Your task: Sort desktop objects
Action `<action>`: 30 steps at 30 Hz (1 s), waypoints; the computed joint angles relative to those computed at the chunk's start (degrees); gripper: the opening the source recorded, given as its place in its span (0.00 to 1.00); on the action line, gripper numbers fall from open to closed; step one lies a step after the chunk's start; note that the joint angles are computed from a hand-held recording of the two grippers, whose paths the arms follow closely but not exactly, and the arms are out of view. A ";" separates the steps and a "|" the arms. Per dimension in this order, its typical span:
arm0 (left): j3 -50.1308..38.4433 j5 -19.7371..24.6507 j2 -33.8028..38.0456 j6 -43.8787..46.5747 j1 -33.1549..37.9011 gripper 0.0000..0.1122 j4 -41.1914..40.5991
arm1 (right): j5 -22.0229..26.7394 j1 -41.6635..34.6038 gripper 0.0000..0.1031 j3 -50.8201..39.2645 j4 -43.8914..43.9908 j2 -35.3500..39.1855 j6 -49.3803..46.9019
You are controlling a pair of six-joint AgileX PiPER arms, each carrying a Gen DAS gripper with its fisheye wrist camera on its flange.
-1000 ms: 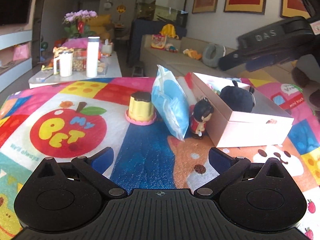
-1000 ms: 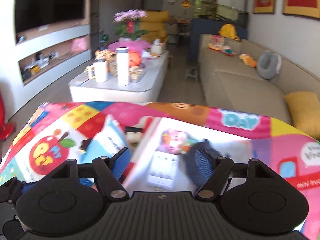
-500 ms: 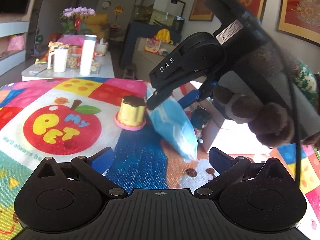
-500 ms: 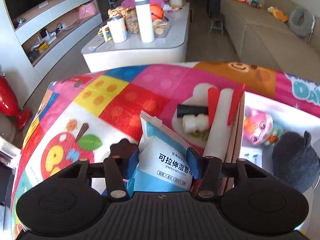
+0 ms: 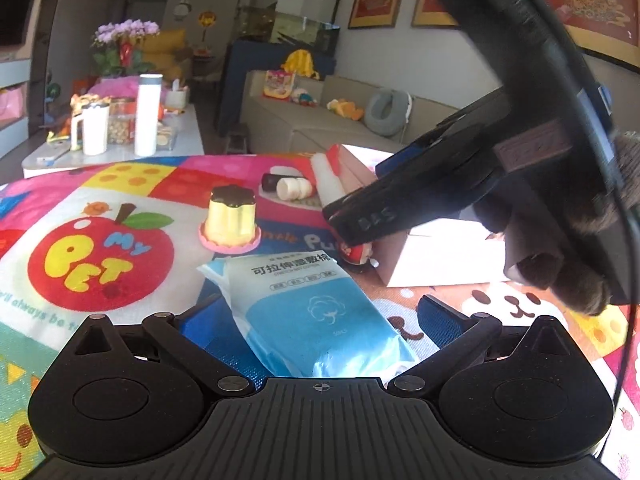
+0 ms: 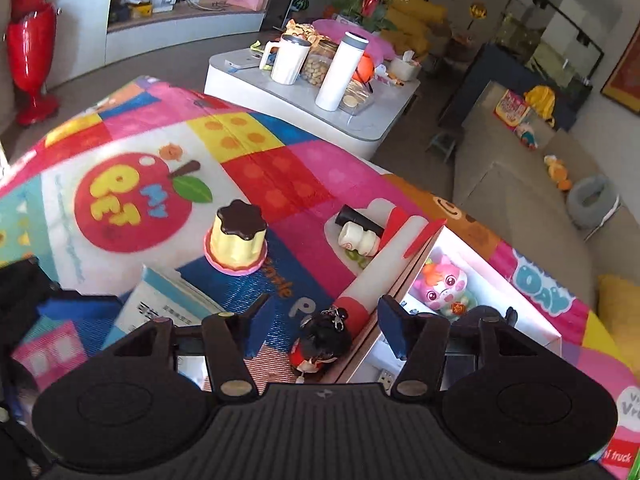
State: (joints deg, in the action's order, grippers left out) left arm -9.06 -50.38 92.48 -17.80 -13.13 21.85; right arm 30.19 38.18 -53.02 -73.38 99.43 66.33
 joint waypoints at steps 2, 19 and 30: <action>0.79 0.63 -0.98 1.65 -1.99 0.92 -3.64 | 1.61 0.96 0.55 0.98 -7.82 2.56 7.42; 1.44 5.25 -3.64 8.88 -11.36 0.92 -21.19 | 13.81 16.53 0.28 32.84 -3.92 -32.60 18.29; 1.82 11.85 -8.92 22.43 -22.95 0.92 -42.76 | -6.60 0.07 0.67 48.41 -9.09 -57.20 27.01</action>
